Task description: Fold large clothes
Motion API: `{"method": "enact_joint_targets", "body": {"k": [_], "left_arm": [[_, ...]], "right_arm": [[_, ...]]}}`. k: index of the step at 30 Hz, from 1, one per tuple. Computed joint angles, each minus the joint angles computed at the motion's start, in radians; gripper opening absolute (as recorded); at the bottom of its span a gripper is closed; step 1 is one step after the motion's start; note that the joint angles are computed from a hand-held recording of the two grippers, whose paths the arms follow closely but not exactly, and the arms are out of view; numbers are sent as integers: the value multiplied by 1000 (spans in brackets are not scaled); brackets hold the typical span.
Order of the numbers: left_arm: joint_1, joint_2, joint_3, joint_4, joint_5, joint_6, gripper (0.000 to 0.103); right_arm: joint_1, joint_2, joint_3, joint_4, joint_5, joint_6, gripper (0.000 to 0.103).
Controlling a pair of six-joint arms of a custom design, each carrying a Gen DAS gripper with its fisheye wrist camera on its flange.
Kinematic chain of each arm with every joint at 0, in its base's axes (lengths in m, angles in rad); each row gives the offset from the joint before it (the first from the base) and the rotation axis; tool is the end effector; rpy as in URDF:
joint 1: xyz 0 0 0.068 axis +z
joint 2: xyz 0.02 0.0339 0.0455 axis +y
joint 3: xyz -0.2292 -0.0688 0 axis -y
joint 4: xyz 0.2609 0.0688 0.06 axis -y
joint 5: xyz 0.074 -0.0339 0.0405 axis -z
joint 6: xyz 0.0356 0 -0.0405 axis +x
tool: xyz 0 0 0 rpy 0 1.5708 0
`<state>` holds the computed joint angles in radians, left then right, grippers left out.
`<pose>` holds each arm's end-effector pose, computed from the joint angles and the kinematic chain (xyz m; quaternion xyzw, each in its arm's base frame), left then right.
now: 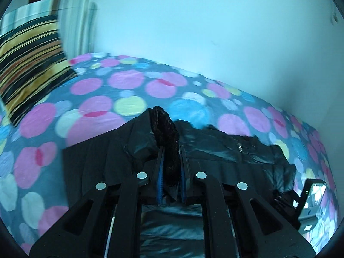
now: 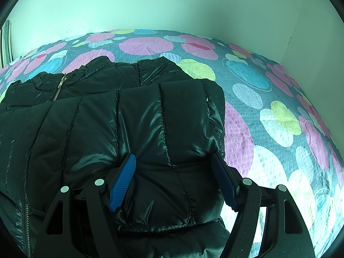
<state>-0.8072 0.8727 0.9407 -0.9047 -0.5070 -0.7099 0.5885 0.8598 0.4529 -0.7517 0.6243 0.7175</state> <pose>0.1503 -0.1320 0.2886 -0.0460 0.9069 -0.0691 0.4132 0.1571 0.0798 0.1447 0.1228 0.9255 -0.1204 0.3373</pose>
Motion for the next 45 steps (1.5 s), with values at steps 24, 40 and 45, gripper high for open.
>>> {"method": "enact_joint_targets", "body": {"k": [24,40,45], "left_arm": [[-194,703,194,298,95,-21,14],[-295,241,20,-75,-195,-178,69],[-177,-5,-124,-218,-197,-227,69]], "right_arm": [[-1,-13,-5,-3,-1,-1,71],[-6,2,19,-17,6,-10,72],[32,33,71,-73,40,14,71]]}}
